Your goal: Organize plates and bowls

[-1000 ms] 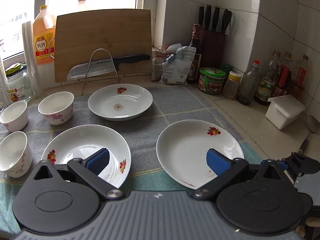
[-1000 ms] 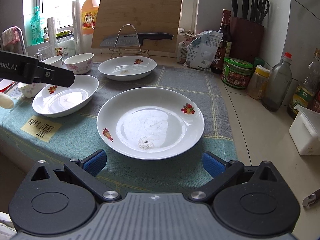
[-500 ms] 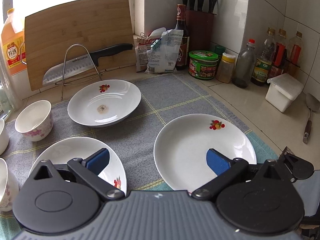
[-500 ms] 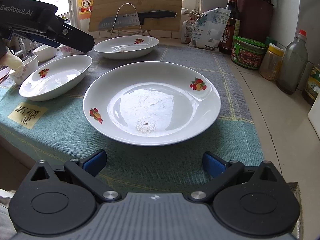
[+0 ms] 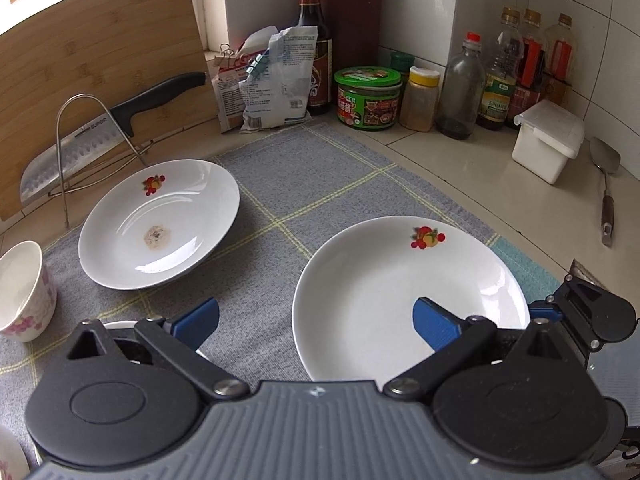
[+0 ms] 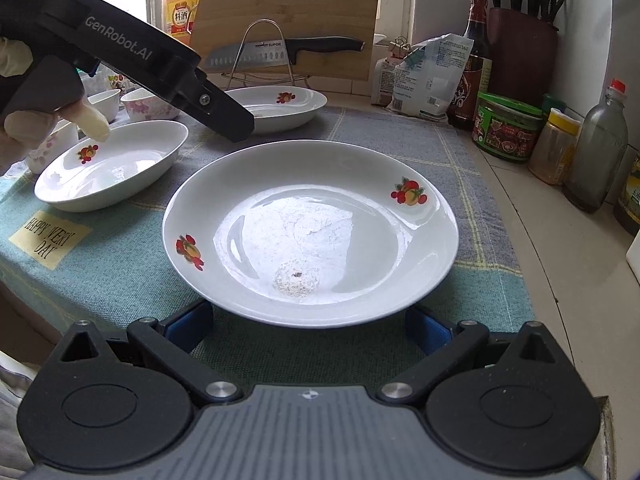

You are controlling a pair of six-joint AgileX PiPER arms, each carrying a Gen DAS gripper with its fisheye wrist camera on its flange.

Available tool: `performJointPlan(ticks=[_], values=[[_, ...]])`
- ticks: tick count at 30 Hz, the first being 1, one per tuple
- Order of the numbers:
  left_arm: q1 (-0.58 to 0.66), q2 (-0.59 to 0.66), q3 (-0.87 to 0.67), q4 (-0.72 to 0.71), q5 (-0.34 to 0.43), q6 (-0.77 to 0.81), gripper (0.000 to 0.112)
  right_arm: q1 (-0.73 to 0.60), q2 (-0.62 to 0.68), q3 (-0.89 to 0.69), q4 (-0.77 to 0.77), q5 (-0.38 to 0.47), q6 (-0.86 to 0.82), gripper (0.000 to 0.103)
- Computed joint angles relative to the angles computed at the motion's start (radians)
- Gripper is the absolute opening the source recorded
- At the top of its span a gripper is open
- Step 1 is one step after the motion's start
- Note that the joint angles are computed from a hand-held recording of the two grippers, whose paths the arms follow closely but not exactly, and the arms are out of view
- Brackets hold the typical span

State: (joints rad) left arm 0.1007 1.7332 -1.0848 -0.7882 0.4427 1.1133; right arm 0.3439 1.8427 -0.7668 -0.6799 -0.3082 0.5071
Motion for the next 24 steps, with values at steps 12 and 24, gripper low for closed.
performJointPlan(ticks=[12,24], values=[[-0.013,0.211,-0.278,0.138,0.230,-0.031,0.099,-0.032,0.025,-0.032,-0.158,-0.030,0.099,0.103],[-0.022,0.399,-0.584,0.265,0.509,-0.113,0.083,-0.071,0.046,-0.100,-0.486,-0.032,0.360,0.103]])
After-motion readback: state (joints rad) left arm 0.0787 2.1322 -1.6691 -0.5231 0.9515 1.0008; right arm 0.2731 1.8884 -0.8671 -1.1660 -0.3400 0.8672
